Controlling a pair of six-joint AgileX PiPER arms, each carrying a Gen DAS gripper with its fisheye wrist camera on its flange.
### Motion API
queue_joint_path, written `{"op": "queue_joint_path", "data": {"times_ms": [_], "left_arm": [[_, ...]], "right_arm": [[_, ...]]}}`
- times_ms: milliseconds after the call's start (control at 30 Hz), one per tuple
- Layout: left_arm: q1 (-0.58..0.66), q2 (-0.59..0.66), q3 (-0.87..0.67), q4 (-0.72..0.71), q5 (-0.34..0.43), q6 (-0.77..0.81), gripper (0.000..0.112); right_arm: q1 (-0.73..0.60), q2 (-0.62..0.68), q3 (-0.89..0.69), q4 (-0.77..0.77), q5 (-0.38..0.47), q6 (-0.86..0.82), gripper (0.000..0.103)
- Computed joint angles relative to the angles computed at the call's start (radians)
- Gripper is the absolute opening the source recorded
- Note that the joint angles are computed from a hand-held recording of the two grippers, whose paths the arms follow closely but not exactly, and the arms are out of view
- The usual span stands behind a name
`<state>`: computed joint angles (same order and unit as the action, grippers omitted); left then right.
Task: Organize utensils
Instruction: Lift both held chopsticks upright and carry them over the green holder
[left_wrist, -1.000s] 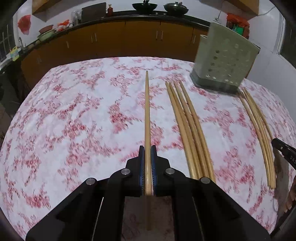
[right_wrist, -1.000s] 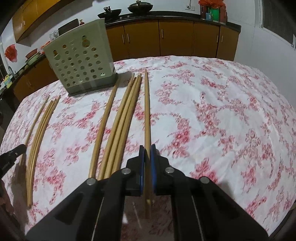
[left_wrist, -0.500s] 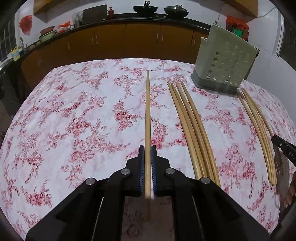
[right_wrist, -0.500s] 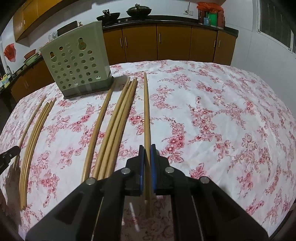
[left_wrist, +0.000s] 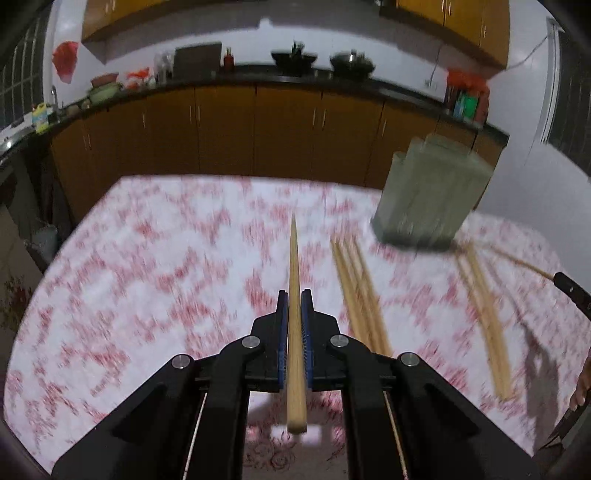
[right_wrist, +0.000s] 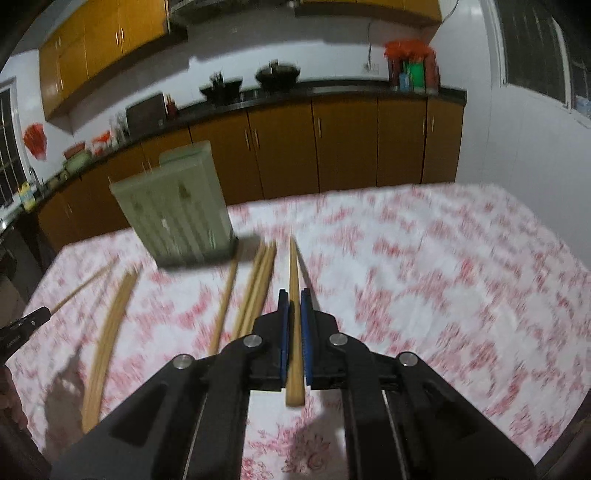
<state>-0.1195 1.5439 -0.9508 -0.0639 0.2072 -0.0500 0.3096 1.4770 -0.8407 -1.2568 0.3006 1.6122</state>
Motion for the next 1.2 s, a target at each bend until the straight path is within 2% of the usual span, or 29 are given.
{"op": "queue_joint_path", "data": {"times_ms": [100, 300, 500, 667, 800, 933, 1067, 1200], "left_arm": [[0.017, -0.033, -0.029, -0.11, 0.01, 0.104, 0.008], [0.021, -0.062, -0.076, -0.011, 0.004, 0.0, 0.008], [0.063, -0.084, -0.168, -0.19, 0.031, 0.153, 0.008], [0.051, -0.092, -0.277, -0.253, 0.049, 0.19, 0.008], [0.014, -0.09, -0.344, -0.284, 0.034, 0.205, 0.008], [-0.032, -0.056, -0.404, -0.322, 0.0, 0.217, 0.008], [-0.056, -0.011, -0.442, -0.478, -0.018, 0.348, 0.008], [-0.075, 0.059, -0.482, -0.602, -0.025, 0.458, 0.008]], "right_arm": [[-0.003, -0.038, -0.013, -0.007, 0.008, -0.006, 0.008], [0.004, -0.087, -0.038, -0.024, 0.028, -0.01, 0.008], [-0.023, -0.154, -0.107, 0.033, 0.01, -0.088, 0.008], [-0.034, -0.181, -0.221, 0.129, -0.017, -0.207, 0.008], [-0.03, -0.165, -0.302, 0.149, -0.05, -0.23, 0.008], [-0.017, -0.125, -0.376, 0.019, -0.077, -0.097, 0.008], [-0.004, -0.063, -0.447, -0.083, -0.078, -0.006, 0.008], [0.001, 0.036, -0.528, -0.008, -0.073, -0.113, 0.008]]}}
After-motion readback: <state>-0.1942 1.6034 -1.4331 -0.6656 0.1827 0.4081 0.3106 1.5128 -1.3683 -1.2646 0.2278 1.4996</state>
